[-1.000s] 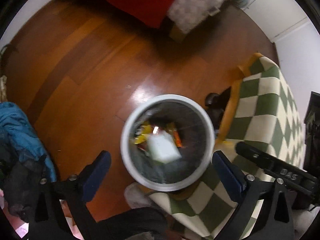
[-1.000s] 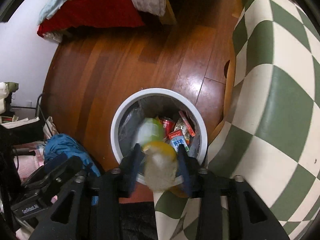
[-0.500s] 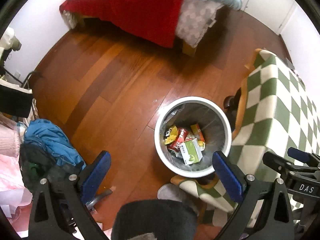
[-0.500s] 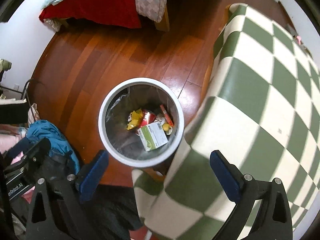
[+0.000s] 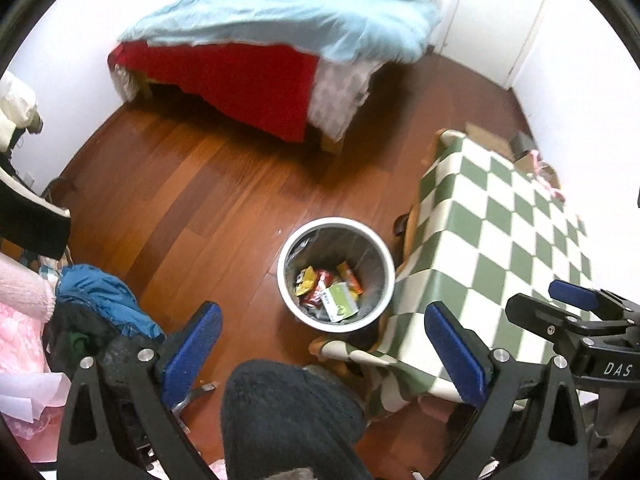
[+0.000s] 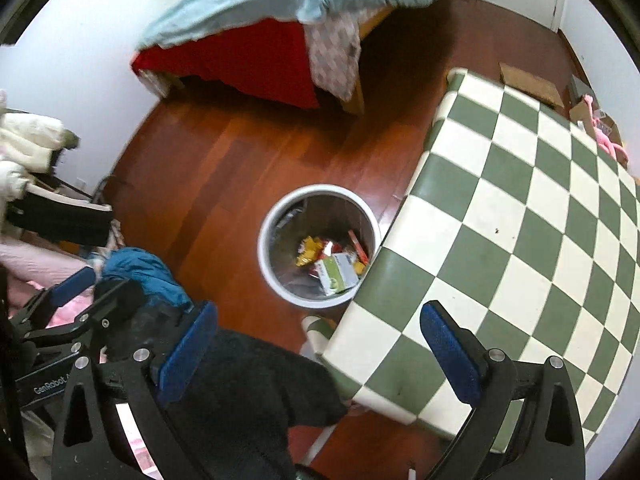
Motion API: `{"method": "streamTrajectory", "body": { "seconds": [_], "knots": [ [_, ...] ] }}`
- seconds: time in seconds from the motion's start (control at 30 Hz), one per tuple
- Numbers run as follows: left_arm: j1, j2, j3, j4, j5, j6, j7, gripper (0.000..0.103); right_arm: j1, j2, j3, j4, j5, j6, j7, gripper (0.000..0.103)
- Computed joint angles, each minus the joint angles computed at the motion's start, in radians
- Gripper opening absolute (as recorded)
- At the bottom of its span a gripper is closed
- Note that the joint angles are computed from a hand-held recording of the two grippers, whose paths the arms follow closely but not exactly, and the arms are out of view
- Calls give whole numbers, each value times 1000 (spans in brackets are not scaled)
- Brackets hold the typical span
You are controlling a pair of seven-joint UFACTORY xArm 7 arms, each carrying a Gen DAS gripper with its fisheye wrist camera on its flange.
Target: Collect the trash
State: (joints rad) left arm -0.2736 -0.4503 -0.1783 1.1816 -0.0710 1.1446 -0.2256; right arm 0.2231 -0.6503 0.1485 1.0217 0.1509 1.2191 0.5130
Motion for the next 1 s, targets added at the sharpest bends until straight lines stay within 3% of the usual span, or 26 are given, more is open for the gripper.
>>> {"method": "streamTrajectory", "body": {
  "seconds": [0.43,1.0],
  "knots": [
    [-17,-71,54,134,-130,108,59,103,28,-98,-28,196,93,153,-10,103],
    [4,-113,92,214,-214,183,91,103,53,-58,-19,348,169,212,-10,103]
  ]
}}
